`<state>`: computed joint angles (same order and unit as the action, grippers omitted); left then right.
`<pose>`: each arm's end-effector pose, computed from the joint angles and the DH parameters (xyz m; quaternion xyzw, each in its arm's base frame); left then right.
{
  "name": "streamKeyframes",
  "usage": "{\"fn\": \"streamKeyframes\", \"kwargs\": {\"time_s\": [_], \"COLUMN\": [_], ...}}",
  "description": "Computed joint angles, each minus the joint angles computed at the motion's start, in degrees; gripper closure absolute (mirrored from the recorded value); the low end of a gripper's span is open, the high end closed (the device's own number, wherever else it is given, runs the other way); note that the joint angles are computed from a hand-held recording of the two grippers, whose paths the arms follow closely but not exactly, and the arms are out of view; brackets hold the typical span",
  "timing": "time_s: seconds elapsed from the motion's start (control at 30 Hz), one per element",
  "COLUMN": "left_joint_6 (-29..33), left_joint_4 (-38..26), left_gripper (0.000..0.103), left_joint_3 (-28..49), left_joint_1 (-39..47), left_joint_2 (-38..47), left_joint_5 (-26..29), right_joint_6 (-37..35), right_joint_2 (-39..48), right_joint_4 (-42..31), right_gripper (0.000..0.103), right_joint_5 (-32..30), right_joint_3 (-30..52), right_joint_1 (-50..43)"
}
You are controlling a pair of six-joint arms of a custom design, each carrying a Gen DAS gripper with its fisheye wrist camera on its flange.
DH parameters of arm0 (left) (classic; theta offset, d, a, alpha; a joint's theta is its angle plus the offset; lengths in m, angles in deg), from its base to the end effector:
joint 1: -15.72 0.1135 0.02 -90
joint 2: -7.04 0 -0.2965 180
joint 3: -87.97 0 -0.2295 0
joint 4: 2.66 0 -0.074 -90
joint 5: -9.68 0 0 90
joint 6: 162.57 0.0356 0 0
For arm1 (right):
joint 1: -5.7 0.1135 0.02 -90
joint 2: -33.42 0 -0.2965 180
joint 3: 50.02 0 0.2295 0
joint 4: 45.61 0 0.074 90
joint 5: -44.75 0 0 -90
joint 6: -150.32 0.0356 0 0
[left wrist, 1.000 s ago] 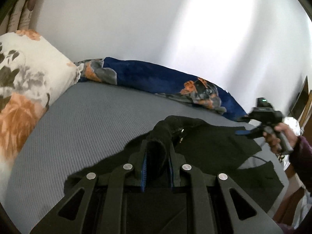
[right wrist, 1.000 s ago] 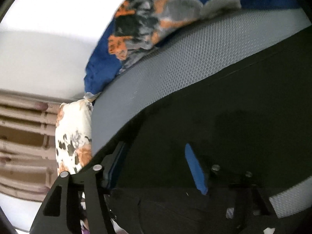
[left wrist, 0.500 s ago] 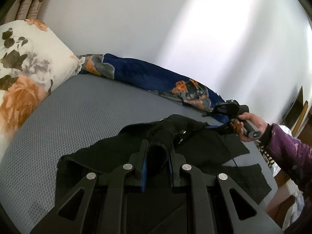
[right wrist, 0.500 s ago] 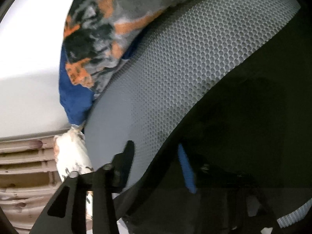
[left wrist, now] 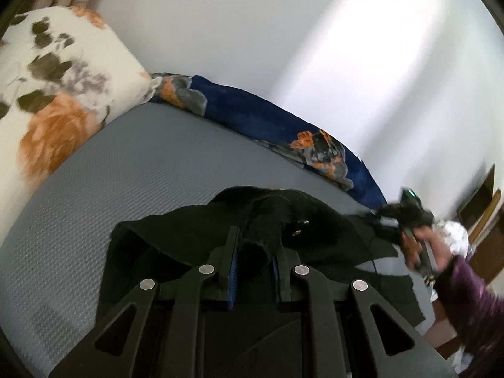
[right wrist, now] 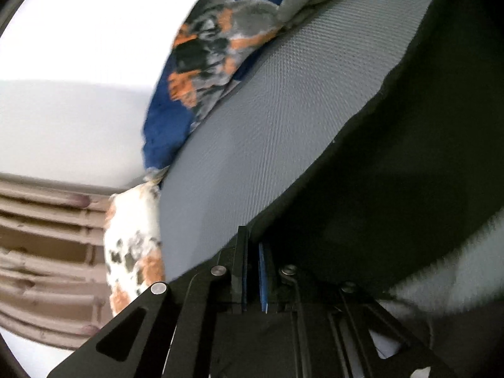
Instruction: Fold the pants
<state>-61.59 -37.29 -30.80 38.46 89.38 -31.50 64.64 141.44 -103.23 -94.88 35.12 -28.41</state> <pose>0.2404 0.0717 0.2442 0.0319 0.8781 -0.3002 0.3712 0.2960 -0.1678 0.2105 0.2649 0.8656 0.3849 0.1801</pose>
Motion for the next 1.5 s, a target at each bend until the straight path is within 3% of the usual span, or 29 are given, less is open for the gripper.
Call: {"fn": "streamKeyframes", "kwargs": {"time_s": [0.13, 0.3, 0.47, 0.63, 0.83, 1.0, 1.03, 1.1, 1.2, 1.27, 1.3, 1.4, 1.47, 1.5], "left_joint_6": [5.0, 14.9, 23.9, 25.6, 27.1, 22.7, 21.1, 17.6, 17.7, 15.6, 14.7, 15.3, 19.0, 23.6], "left_joint_4": [-7.9, -19.0, -25.6, -23.3, -20.3, -15.7, -14.4, -11.5, -11.3, -8.7, -7.5, -10.7, -20.7, -29.6], "left_gripper": [0.085, 0.085, 0.084, 0.081, 0.071, 0.022, 0.019, 0.015, 0.015, 0.015, 0.015, 0.015, 0.015, 0.015], "left_joint_3": [0.8, 1.2, 0.1, -3.0, -6.3, -9.5, -10.2, -11.8, -12.8, -14.2, -14.6, -11.5, -5.7, -1.4], "left_joint_1": [4.9, 12.2, 19.0, 20.3, 20.8, 20.2, 19.0, 16.1, 16.6, 15.1, 15.1, 24.5, 32.7, 35.3], "left_joint_2": [-1.5, -3.5, -2.2, -0.9, -1.3, -5.7, -7.1, -10.6, -15.5, -19.2, -20.4, -22.1, -22.0, -19.4], "left_joint_5": [2.0, 3.1, 2.1, -1.2, -7.5, -17.3, -21.1, -30.2, -33.5, -40.0, -42.7, -36.0, -24.0, -16.6], "right_joint_6": [-8.9, -19.8, -28.5, -29.5, -27.6, -27.8, -28.1, -28.7, -33.2, -37.4, -38.2, -48.5, -54.5, -56.7], "right_joint_2": [-10.7, -21.2, -24.1, -24.0, -21.7, -20.7, -20.3, -20.2, -20.1, -20.2, -19.9, -13.9, -10.7, -9.5], "right_joint_4": [-5.3, -14.2, -19.3, -15.9, -8.3, -5.4, -5.3, -5.8, -8.9, -12.0, -12.8, -19.6, -23.6, -25.3], "right_gripper": [0.096, 0.096, 0.096, 0.096, 0.096, 0.094, 0.093, 0.088, 0.071, 0.060, 0.060, 0.057, 0.056, 0.056], "right_joint_5": [-3.8, -2.8, -1.5, 0.7, 3.3, 3.6, 3.8, 3.6, 2.0, 1.4, 0.9, -0.3, 1.0, 1.4], "right_joint_3": [-11.5, -20.2, -25.4, -31.4, -39.7, -41.9, -41.8, -41.8, -41.1, -40.2, -39.7, -36.9, -33.9, -32.4], "right_joint_1": [-7.0, -12.7, -17.5, -18.0, -16.2, -15.7, -15.8, -15.8, -18.1, -21.2, -22.0, -30.9, -37.9, -40.4]}}
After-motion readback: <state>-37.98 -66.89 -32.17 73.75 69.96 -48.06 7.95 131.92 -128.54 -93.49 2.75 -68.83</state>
